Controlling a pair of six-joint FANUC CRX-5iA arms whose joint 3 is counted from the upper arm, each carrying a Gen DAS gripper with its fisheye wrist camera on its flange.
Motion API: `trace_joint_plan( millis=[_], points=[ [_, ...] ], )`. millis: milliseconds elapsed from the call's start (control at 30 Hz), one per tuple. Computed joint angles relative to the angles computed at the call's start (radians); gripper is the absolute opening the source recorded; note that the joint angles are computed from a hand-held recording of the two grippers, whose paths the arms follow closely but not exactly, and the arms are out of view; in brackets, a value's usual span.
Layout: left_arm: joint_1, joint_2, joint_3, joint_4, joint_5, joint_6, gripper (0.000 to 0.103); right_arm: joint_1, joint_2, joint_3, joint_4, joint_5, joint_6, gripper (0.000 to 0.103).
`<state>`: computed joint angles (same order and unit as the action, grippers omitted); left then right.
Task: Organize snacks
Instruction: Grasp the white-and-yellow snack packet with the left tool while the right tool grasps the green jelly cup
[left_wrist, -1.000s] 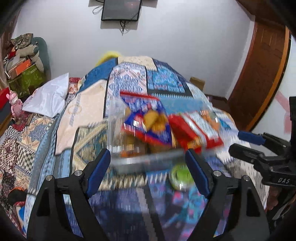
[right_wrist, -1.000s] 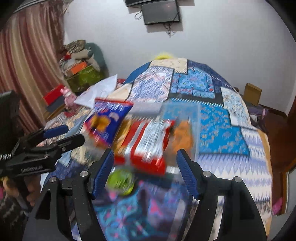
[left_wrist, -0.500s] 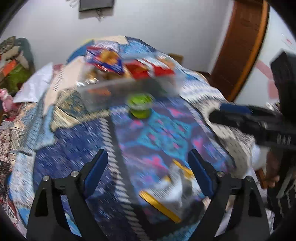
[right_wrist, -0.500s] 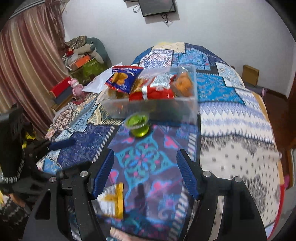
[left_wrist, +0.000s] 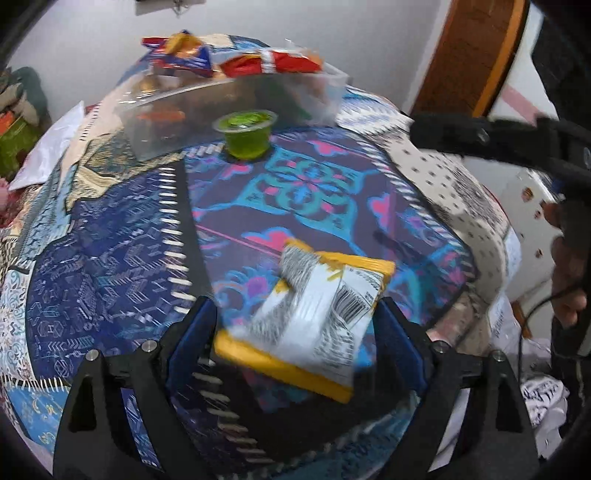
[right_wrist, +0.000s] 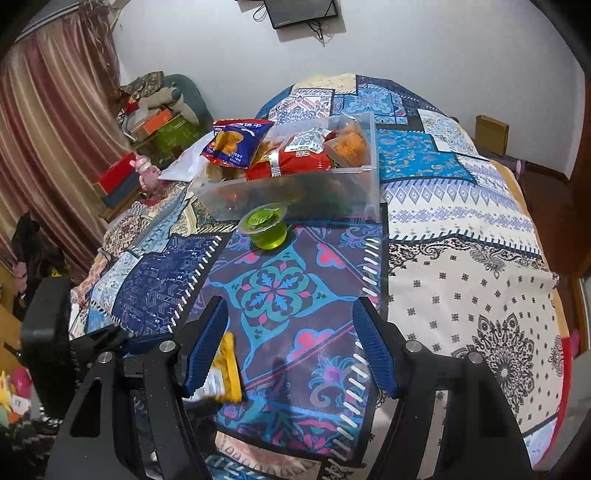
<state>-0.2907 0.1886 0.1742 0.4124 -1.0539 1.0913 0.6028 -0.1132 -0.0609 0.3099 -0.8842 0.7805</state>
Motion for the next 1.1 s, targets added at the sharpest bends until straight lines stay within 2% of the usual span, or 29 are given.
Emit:
trace_joint_plan(
  millis=[67,100,233,400,667,900,933,967,1000,1100],
  points=[
    [0.010,0.007,0.003,0.007,0.010,0.016,0.063,-0.002,0.008,0.006,-0.008,-0.003,0.009,0.067],
    [0.016,0.009,0.002,0.013,0.019,0.020,0.057,-0.003,0.012,0.008,-0.008,-0.004,0.011,0.067],
    [0.043,0.025,0.006,0.063,0.022,0.022,0.053,-0.012,0.040,0.035,-0.032,-0.011,0.037,0.067],
    [0.067,0.061,0.055,0.084,0.031,0.052,0.052,-0.027,0.101,0.102,-0.061,-0.028,0.103,0.067],
    [0.089,0.121,0.147,0.093,0.088,0.102,0.052,-0.059,0.261,0.279,-0.105,-0.060,0.231,0.067],
    [0.108,0.147,0.161,0.111,0.095,0.117,0.052,-0.079,0.383,0.403,-0.150,-0.106,0.310,0.067],
    [0.109,0.151,0.162,0.112,0.093,0.121,0.052,-0.080,0.394,0.412,-0.151,-0.108,0.314,0.064],
    [0.109,0.152,0.160,0.114,0.093,0.124,0.052,-0.079,0.399,0.412,-0.146,-0.104,0.313,0.054],
    [0.110,0.155,0.161,0.116,0.091,0.126,0.052,-0.077,0.404,0.413,-0.141,-0.105,0.314,0.052],
    [0.110,0.160,0.165,0.109,0.091,0.131,0.052,-0.075,0.394,0.388,-0.127,-0.074,0.294,0.050]
  ],
)
